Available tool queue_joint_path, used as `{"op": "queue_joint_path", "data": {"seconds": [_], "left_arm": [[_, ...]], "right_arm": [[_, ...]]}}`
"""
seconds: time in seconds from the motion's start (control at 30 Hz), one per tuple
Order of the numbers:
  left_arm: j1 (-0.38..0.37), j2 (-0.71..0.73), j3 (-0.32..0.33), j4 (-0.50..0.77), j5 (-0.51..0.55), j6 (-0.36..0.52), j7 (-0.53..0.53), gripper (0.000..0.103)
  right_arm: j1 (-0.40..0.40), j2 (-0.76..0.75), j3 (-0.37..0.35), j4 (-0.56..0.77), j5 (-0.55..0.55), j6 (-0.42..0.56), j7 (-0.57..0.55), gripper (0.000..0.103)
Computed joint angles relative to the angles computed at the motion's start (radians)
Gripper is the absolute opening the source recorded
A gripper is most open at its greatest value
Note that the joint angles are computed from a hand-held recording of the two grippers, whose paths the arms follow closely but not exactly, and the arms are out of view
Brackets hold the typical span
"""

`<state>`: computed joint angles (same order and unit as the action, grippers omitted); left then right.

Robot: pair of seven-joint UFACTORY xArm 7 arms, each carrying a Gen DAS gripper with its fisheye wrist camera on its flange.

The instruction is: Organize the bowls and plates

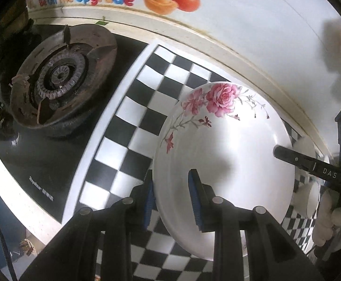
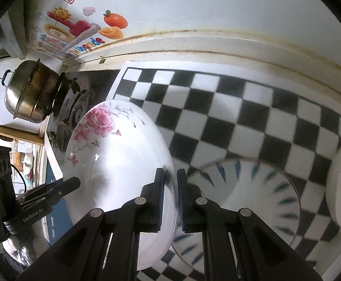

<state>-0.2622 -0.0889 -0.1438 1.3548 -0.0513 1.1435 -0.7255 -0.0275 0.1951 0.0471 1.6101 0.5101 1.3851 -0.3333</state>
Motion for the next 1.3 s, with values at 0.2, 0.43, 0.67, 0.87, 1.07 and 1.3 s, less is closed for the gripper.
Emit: {"op": "queue_joint_path", "data": {"seconds": [0.2,0.43,0.67,0.87,1.07,1.3], "left_arm": [[-0.054,-0.007,-0.050,0.023,0.007,0.009,-0.044,0.025],[-0.135,0.024,-0.094,0.076,0.019,0.024,-0.071,0.025],[-0.223,0.071,-0.131,0.111,0.024,0.034,-0.090,0.025],[-0.281,0.120,-0.143,0.122,0.009,0.047,-0.098,0.025],[-0.322,0.157,-0.145,0.119,0.006,0.055,-0.099,0.025],[-0.355,0.198,-0.146,0.134,0.016,0.072,-0.113,0.025]], "right_arm": [[-0.042,-0.152,-0.050,-0.149,0.015,0.016,-0.042,0.012],[-0.094,-0.326,-0.139,-0.308,0.000,0.050,-0.090,0.012],[-0.156,-0.459,-0.229,-0.442,-0.036,0.080,-0.137,0.012],[-0.221,-0.549,-0.303,-0.575,-0.078,0.107,-0.183,0.012],[-0.276,-0.623,-0.344,-0.683,-0.140,0.109,-0.226,0.012],[-0.302,-0.633,-0.353,-0.711,-0.175,0.103,-0.253,0.012]]}}
